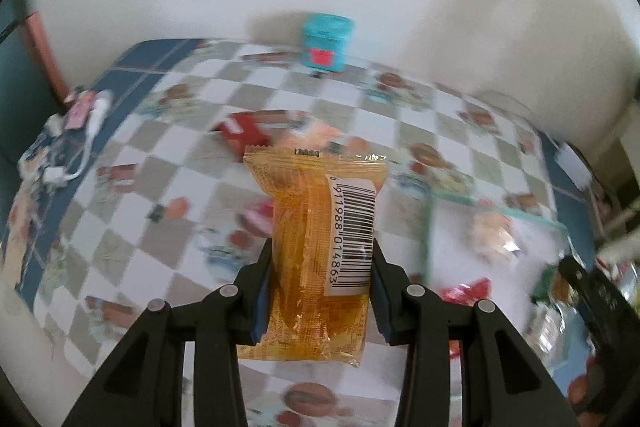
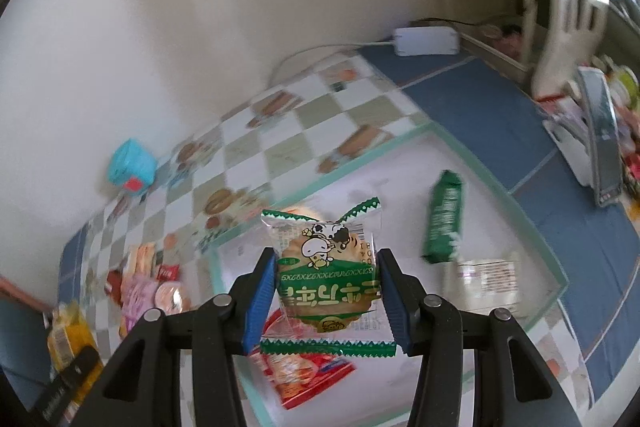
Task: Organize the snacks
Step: 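Carry the orange bag and green cake into the tray and open both tools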
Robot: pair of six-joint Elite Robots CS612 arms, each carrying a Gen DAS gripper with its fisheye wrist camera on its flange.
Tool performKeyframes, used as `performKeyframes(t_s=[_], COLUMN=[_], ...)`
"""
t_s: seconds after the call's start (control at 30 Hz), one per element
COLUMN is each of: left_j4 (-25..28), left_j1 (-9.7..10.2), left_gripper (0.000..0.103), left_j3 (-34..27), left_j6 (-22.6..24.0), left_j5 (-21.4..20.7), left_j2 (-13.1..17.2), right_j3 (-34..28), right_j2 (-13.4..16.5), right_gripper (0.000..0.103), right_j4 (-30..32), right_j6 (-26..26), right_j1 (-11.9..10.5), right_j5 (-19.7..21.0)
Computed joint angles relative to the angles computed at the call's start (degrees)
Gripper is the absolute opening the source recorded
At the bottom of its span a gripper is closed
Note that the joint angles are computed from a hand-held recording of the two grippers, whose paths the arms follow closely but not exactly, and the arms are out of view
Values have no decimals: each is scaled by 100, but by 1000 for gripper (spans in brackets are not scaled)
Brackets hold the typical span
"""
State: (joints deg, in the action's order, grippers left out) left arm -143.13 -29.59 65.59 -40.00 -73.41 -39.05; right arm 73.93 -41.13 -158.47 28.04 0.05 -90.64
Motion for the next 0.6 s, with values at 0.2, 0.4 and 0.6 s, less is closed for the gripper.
performKeyframes(t_s=[0.2,0.4,0.6], left_j4=[-123,1,120], left_j1=[-204,-308,-316], left_gripper=[43,43,43], left_j3=[-285,-697,-1133], left_j6=[706,1187,1336], left_j5=[-250,-520,-1185], left_j2=[198,458,746], right_j3=[142,156,135], right_j2=[-77,-77,-61], right_gripper=[53,53,53], right_j4=[-15,20,191], right_j6=[284,372,408], right_j1=[-137,-199,-243], right_j5=[-23,27,14])
